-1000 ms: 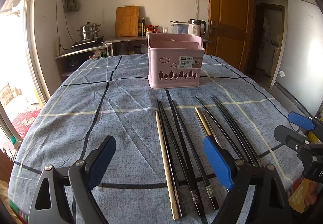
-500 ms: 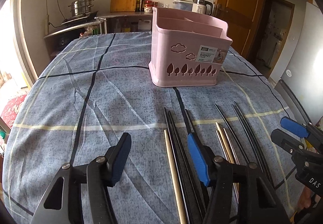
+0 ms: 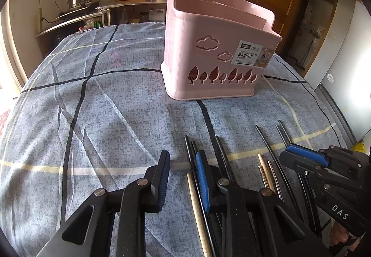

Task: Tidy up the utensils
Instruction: 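Lower the left tool onto a black chopstick while the right tool lowers onto another, then close the left tool on a black chopstick while the right tool grasps another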

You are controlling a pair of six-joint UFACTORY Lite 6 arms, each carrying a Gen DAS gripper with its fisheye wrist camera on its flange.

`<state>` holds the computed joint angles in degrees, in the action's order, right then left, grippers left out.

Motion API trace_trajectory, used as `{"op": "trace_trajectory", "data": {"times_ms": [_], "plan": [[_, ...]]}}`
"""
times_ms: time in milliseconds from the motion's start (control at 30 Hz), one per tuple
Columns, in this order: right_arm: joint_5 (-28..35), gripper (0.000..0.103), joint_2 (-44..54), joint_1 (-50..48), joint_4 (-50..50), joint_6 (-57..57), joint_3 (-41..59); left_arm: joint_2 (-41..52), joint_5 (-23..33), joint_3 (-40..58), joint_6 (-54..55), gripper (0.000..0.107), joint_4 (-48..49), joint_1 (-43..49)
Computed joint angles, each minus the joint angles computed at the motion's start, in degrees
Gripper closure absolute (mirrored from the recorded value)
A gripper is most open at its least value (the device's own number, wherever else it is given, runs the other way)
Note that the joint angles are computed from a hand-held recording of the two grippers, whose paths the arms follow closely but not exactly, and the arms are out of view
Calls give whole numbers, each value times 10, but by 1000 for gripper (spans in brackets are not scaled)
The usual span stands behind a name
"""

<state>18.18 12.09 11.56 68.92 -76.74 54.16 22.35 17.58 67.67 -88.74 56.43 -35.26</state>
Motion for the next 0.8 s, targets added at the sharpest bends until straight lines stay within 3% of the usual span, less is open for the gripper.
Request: {"op": "trace_trajectory", "data": {"times_ms": [500,700,800], "plan": [[15,97,83,13,-109,121,87,35,6,52,149,88,-130,23],[19,97,102,22,-195,214,121,112,97,175,291,88,-222,14],[35,97,119,21,-231,253,147,124,104,195,310,90,-236,18]]}}
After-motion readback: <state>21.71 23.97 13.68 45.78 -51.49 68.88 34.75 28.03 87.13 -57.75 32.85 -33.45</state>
